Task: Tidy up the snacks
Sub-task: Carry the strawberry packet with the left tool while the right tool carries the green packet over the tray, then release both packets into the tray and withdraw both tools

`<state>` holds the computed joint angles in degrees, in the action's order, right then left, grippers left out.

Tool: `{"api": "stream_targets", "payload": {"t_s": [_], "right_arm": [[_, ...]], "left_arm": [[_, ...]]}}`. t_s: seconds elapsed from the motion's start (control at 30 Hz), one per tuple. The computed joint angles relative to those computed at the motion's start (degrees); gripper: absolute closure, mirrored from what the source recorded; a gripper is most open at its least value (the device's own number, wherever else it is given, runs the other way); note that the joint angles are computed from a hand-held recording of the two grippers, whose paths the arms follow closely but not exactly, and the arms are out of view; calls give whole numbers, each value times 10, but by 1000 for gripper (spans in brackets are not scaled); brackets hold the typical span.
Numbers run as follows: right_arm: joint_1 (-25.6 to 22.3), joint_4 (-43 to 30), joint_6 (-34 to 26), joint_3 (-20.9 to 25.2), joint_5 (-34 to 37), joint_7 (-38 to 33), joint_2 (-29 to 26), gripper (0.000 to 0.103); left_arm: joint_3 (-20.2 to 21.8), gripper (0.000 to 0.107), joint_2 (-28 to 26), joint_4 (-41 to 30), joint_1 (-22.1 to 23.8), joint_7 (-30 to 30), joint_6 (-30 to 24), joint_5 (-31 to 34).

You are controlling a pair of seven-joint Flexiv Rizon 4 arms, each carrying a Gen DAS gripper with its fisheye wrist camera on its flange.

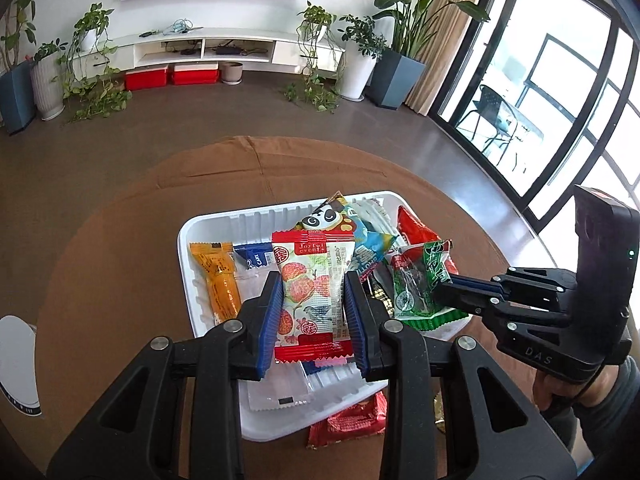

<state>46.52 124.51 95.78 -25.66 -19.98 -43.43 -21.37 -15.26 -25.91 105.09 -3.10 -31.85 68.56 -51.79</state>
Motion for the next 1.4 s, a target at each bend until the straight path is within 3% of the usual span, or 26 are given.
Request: {"api": "stream_targets", "payload": {"t_s": [0.2,0.47,0.77,0.93,1.2,1.3,1.4], "right_arm": [[-29,-15,-14,29,-6,0,-15,94],[-35,-25,-24,30,-31,15,-24,94],[-53,-26,-28,47,-41,27,-27,93],[-40,-21,-20,30,-49,31,-30,92],[-9,-14,-19,-4,-48,36,-25,90],[6,-9,-15,-20,-45,38,-23,82],[48,3,-6,-66,-42,41,-21,71]], "left_arm": [[4,78,-54,-50,-7,-36,6,52],[7,77,-99,-89,-13,-89,6,133],[-9,75,-113,-99,0,-118,18,173],[-23,53,-110,-90,6,-110,31,179],[-31,48,-104,-79,14,-113,42,181],[-42,44,-97,-67,24,-102,49,171],[-53,36,-87,-54,31,-91,60,159]]}}
